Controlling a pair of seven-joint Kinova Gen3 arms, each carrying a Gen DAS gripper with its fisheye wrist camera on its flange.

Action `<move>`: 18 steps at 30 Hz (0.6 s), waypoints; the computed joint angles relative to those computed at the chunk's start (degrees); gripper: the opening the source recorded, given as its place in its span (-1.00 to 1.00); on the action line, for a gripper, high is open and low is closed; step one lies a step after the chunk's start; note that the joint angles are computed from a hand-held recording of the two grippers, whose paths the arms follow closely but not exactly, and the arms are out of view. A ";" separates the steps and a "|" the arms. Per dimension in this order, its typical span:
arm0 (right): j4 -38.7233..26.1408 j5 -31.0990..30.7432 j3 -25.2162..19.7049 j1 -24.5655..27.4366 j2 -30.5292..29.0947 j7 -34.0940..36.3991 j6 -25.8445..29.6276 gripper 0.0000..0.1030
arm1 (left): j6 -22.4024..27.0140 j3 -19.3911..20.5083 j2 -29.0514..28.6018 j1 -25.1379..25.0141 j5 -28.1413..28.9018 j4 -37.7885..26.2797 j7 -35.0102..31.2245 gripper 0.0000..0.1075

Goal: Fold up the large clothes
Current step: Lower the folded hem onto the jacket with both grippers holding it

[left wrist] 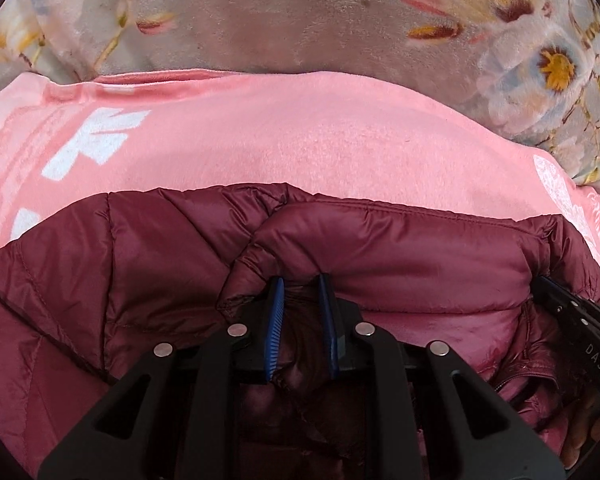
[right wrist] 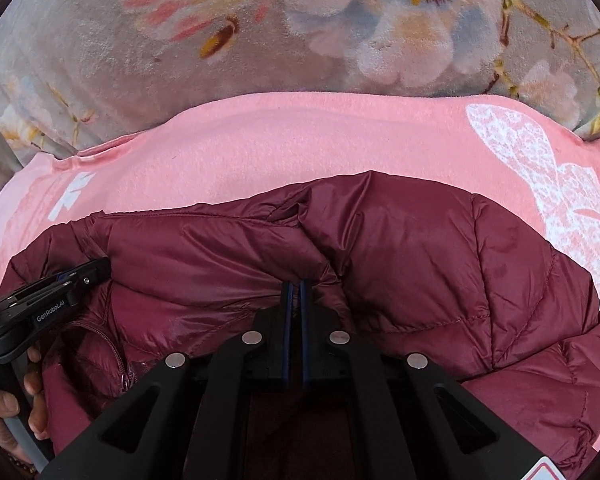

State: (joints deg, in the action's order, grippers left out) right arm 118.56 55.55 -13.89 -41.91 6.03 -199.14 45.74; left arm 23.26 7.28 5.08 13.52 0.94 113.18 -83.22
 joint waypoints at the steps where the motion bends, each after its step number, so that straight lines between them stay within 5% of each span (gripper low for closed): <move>1: -0.11 0.01 -0.05 -0.08 0.11 -0.01 0.23 -1.00 | -0.04 -0.17 -0.04 0.33 -0.86 0.06 0.72 -0.67; 11: -0.67 -0.07 0.07 -0.37 0.68 1.01 1.00 -1.00 | 0.43 -1.28 0.96 4.47 -11.67 -0.95 11.05 -0.68; 18: -1.81 -0.49 0.32 -1.08 1.57 2.30 2.51 -1.00 | 0.87 -1.12 1.00 4.73 -13.85 -1.14 12.73 -0.68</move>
State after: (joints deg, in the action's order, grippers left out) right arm 116.74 55.06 -13.57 -42.99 7.61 -196.84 48.25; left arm 24.13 6.17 6.08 18.24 -12.91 112.04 -70.49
